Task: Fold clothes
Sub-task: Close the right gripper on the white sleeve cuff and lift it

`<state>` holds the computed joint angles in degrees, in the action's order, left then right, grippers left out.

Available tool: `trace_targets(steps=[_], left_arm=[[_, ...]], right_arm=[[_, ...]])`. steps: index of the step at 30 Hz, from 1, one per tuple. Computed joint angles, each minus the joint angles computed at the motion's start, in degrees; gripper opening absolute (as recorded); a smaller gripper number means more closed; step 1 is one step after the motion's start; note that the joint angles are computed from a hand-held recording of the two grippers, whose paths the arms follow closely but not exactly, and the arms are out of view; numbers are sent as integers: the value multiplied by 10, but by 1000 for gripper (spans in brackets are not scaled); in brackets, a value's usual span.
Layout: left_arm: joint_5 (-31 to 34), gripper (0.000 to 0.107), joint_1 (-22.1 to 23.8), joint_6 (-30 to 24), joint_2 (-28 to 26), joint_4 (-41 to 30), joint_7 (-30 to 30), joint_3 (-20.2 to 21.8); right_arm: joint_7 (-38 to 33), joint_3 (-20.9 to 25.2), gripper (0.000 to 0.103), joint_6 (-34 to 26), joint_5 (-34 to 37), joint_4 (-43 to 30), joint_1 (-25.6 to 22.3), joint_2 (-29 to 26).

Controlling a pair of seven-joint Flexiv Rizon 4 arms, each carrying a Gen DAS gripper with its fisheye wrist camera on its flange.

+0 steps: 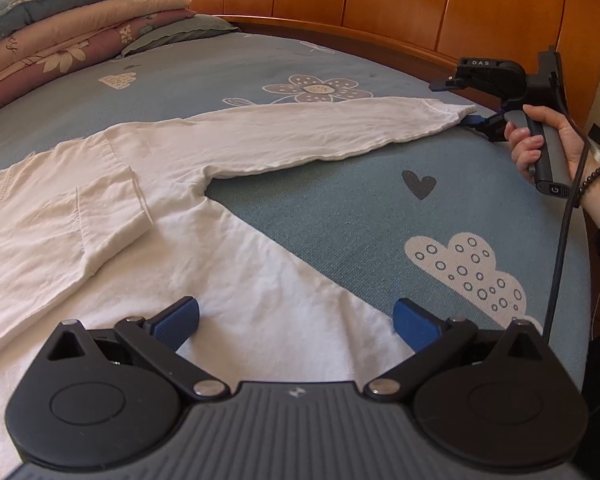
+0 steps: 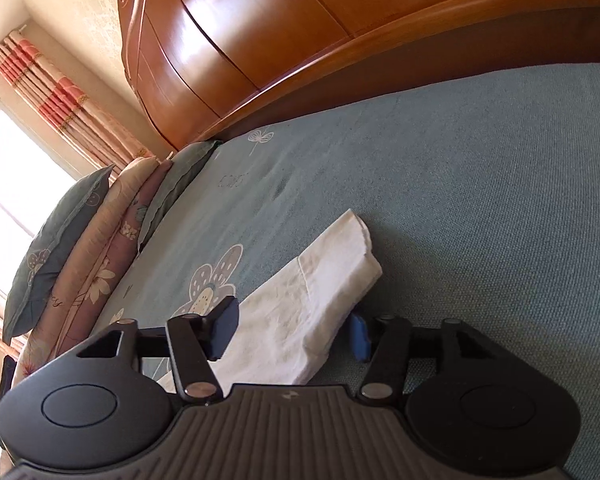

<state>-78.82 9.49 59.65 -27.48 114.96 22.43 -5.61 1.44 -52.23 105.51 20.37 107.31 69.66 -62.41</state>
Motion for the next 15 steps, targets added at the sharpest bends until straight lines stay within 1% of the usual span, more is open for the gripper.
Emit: trace_targets(steps=[1, 2, 3, 5, 7, 9, 12, 15], left_arm=[[7, 102, 1, -5, 1, -1, -9, 2], [10, 102, 3, -9, 2, -2, -14, 2], [7, 102, 5, -12, 4, -4, -16, 1], [-1, 99, 8, -16, 6, -10, -17, 0], [-12, 98, 8, -13, 4, -25, -19, -1], [-9, 98, 11, -20, -3, -46, -44, -2], [10, 98, 20, -43, -22, -86, -100, -7], [2, 98, 15, -20, -39, -110, -101, -21]], right_arm=[[0, 1, 39, -5, -1, 1, 0, 3], [0, 2, 32, -10, -4, 2, 0, 7], [1, 3, 25, -14, -7, 4, 0, 10], [4, 3, 14, -23, -15, 6, 0, 15], [7, -11, 12, -33, -27, 6, 9, 11], [10, -24, 12, -37, -35, 9, 18, 10], [15, -42, 12, -40, -44, 13, 30, 7], [14, -52, 11, -21, -38, 19, 38, 4]])
